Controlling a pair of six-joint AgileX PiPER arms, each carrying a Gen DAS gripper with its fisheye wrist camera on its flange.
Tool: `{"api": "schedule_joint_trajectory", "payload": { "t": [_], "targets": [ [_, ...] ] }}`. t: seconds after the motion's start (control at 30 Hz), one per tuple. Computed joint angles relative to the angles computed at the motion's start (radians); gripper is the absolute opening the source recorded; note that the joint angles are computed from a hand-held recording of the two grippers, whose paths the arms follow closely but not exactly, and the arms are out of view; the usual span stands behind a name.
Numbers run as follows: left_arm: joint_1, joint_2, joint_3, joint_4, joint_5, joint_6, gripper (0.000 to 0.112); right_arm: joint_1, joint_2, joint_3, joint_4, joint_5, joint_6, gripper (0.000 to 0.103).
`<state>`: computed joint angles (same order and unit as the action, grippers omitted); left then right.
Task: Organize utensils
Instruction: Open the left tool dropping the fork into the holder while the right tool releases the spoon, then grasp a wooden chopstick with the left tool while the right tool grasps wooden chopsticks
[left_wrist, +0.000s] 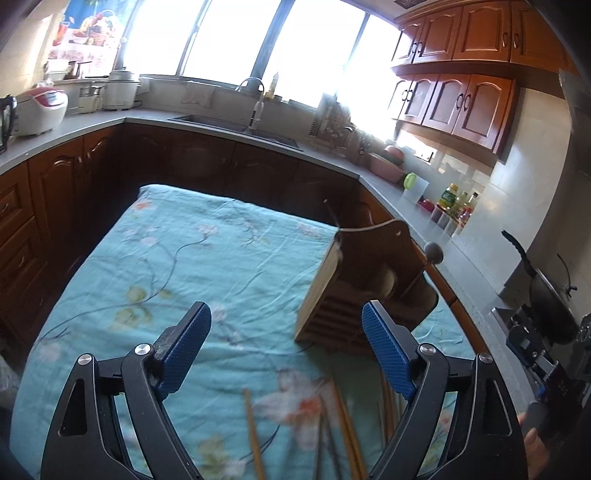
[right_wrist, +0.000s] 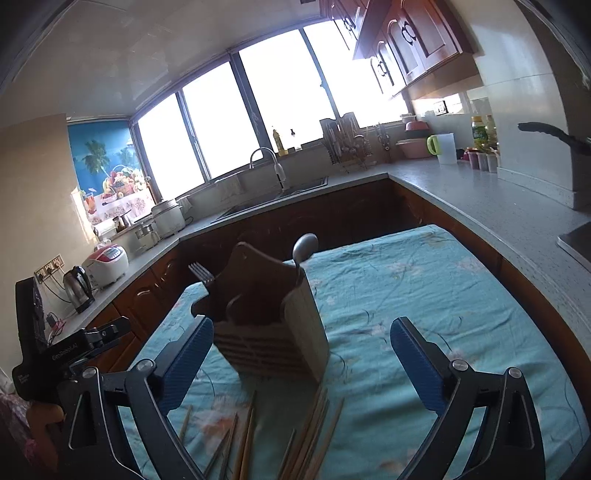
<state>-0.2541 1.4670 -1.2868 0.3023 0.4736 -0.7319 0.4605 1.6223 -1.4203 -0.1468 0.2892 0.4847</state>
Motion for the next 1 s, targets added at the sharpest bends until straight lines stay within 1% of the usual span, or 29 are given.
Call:
{"api": "schedule_joint_trajectory", "payload": {
  "t": [0.07, 0.17, 0.27, 0.33, 0.37, 0.43, 0.5, 0.57, 0.63, 0.7, 0.77, 0.8, 0.87, 0.93, 1.0],
  "targets": [
    [-0.009, -0.043, 0.065, 0.052, 0.000, -0.052, 0.087, 0.016, -0.034, 0.058, -0.056, -0.016, 0.057, 0.098],
    [-0.033, -0.096, 0.150, 0.146, 0.020, -0.144, 0.087, 0.045, -0.076, 0.138, -0.236, -0.030, 0.243, 0.098],
    [-0.055, -0.138, 0.221, 0.184, 0.031, -0.193, 0.087, 0.059, -0.110, 0.219, -0.316, -0.061, 0.339, 0.098],
    [-0.062, -0.148, 0.251, 0.179, 0.044, -0.196, 0.087, 0.069, -0.115, 0.248, -0.338, -0.064, 0.370, 0.098],
    [-0.065, -0.155, 0.267, 0.178, 0.045, -0.198, 0.087, 0.081, -0.117, 0.262, -0.381, -0.059, 0.417, 0.098],
    [-0.071, -0.165, 0.296, 0.180, 0.048, -0.207, 0.087, 0.088, -0.115, 0.274, -0.368, -0.050, 0.413, 0.098],
    [-0.082, -0.164, 0.305, 0.189, 0.064, -0.222, 0.087, 0.098, -0.122, 0.297, -0.398, -0.053, 0.448, 0.098],
    [-0.087, -0.159, 0.309, 0.184, 0.070, -0.222, 0.087, 0.104, -0.115, 0.290, -0.394, -0.039, 0.437, 0.097],
    [-0.091, -0.146, 0.295, 0.171, 0.096, -0.209, 0.087, 0.110, -0.105, 0.281, -0.399, -0.031, 0.436, 0.097],
    [-0.094, -0.136, 0.282, 0.165, 0.113, -0.199, 0.087, 0.108, -0.090, 0.266, -0.349, -0.032, 0.378, 0.096],
    [-0.095, -0.125, 0.268, 0.161, 0.129, -0.186, 0.087, 0.104, -0.071, 0.250, -0.279, -0.032, 0.304, 0.092],
    [-0.096, -0.116, 0.260, 0.157, 0.135, -0.179, 0.087, 0.099, -0.058, 0.238, -0.211, -0.033, 0.235, 0.089],
    [-0.088, -0.098, 0.241, 0.127, 0.143, -0.143, 0.087, 0.098, -0.030, 0.209, -0.130, -0.019, 0.154, 0.083],
    [-0.075, -0.082, 0.229, 0.092, 0.142, -0.104, 0.086, 0.092, -0.001, 0.181, -0.055, -0.005, 0.080, 0.072],
    [-0.066, -0.062, 0.213, 0.063, 0.149, -0.071, 0.086, 0.082, 0.031, 0.144, 0.044, 0.018, -0.016, 0.066]
  ]
}}
